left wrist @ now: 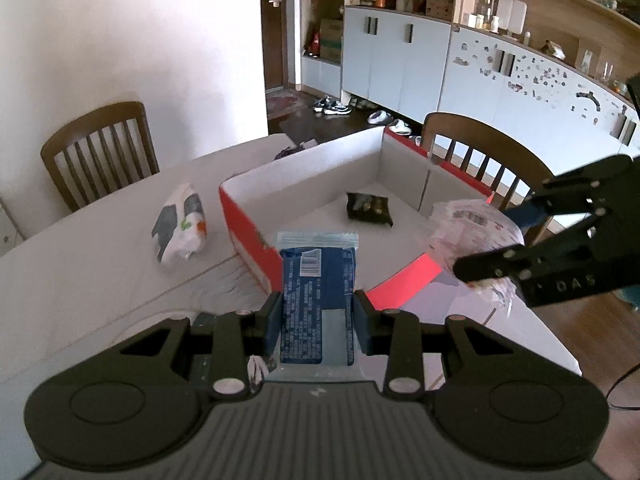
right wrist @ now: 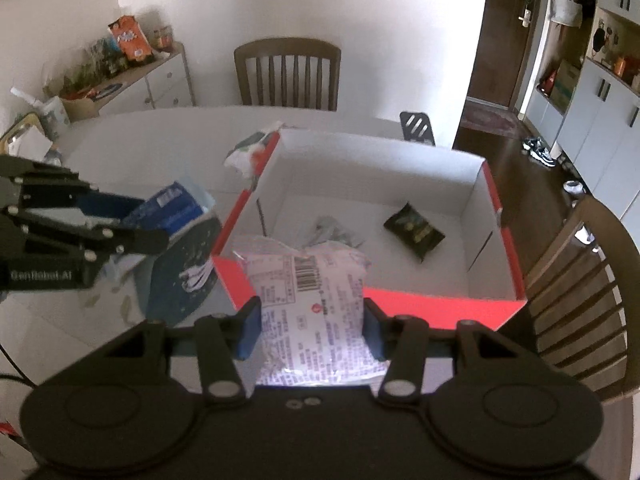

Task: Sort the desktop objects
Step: 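Lower the pink bag into the shoebox with the right tool while the left lowers the blue box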

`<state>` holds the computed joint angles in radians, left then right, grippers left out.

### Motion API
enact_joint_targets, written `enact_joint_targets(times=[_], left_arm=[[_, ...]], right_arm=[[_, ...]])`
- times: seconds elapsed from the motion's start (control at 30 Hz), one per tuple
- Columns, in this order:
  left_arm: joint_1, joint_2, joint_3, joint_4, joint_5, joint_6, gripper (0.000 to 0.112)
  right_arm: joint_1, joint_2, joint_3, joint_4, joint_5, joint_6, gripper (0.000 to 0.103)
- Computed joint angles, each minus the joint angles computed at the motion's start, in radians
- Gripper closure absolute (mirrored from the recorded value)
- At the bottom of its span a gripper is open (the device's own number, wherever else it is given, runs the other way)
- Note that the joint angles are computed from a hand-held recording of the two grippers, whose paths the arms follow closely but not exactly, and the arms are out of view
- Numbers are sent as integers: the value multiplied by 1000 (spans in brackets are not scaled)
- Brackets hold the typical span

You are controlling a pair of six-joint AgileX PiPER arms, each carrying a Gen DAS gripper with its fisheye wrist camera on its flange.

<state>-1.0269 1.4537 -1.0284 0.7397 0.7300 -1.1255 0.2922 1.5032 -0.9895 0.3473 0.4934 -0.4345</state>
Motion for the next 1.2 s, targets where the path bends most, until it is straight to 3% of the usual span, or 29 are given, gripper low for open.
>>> enact_joint_targets(times=[0.3, 0.5, 0.93, 1.2], left_arm=[[79, 133, -148, -130, -20, 194, 77], [148, 234, -291, -293, -4, 413, 77], [200, 427, -542, -398, 98, 637, 77], [206, 536, -651, -383, 145, 735, 77]], right_arm=[[-64, 96, -143, 19, 77, -20, 52], [-97, 179, -240, 16, 107, -5, 51], [-113, 318, -378, -82, 95, 75, 51], [-128, 425, -471, -142, 95, 111, 51]])
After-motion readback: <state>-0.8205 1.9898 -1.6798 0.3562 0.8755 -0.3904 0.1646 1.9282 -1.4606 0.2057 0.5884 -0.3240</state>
